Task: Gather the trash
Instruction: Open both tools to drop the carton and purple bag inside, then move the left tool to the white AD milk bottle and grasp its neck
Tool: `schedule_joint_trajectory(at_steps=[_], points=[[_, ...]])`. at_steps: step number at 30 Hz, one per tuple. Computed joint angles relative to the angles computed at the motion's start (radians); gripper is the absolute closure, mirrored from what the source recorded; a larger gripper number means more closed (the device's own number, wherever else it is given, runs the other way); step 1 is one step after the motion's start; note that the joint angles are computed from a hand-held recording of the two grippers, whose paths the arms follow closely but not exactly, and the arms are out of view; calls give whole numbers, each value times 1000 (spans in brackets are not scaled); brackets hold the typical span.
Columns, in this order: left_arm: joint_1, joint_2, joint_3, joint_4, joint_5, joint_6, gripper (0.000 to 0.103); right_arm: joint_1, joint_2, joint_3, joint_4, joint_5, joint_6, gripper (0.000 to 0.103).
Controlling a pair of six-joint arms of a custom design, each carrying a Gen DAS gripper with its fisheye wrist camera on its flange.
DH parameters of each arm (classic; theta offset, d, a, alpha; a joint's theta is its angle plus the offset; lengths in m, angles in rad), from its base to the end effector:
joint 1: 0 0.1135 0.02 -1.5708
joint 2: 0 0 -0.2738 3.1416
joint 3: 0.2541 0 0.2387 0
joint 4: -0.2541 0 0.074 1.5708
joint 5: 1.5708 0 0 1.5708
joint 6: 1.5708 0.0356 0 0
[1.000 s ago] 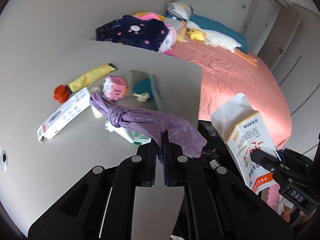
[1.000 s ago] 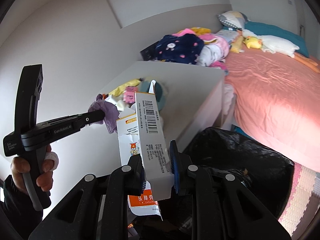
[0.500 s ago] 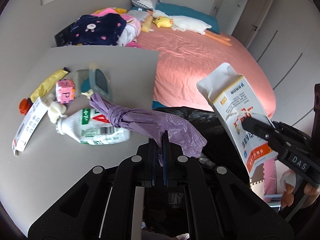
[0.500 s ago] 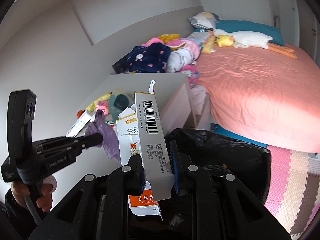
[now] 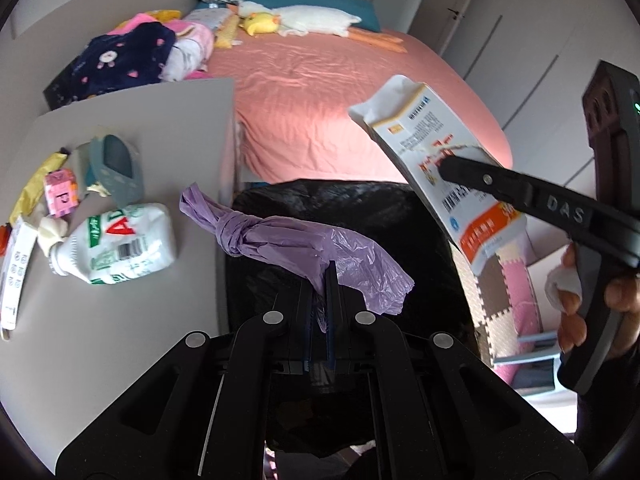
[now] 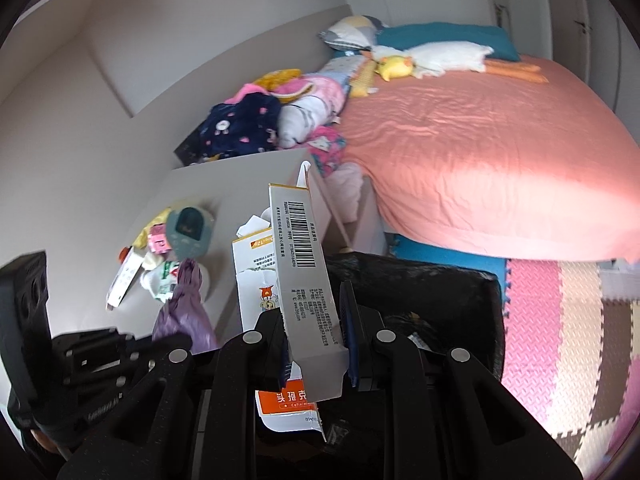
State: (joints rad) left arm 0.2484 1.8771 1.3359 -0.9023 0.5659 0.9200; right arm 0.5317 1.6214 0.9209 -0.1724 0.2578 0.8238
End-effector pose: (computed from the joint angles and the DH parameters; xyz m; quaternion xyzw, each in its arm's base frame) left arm 0.3388 0.0662 0.2038 0.3326 0.8989 -0.1987 0.2046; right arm 0.2794 0.1538 0.2008 0.1791 0.9156 0.1185 0.3399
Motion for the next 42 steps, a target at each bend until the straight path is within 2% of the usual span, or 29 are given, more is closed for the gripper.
schedule_joint_trajectory(at_steps=[1,2,3,4,5,7,9,17,23,35,42], points=[[-4,15,18,-38,-1,28,99,-2,0,1,-15,12,19,79],[-7,27,31,-69,-3,50,97,1,0,3,-32,31,38,63],[-13,45,46,-103,-13,63,80,2,-2,4,-42,52,55,37],[-17,60,62,-123,-26,62,58,8,-10,-2,-51,94,81,28],[-19,68,70,-129,-33,50,7,11,-14,-4,-63,124,99,24],[1,82,78,-138,16,38,7,5,-17,-5,-74,136,113,24],[9,110,116,-176,27,40,7,-1,-19,-13,-68,138,122,24],[34,67,64,-47,0,-46,7,0,-3,-16,-34,109,105,24],[57,83,85,-20,-26,-94,7,9,40,25,-25,85,78,24],[135,154,165,-1,-42,-126,7,35,184,176,-36,28,17,24],[182,241,271,-24,-37,-183,7,53,268,275,-50,6,-21,24]])
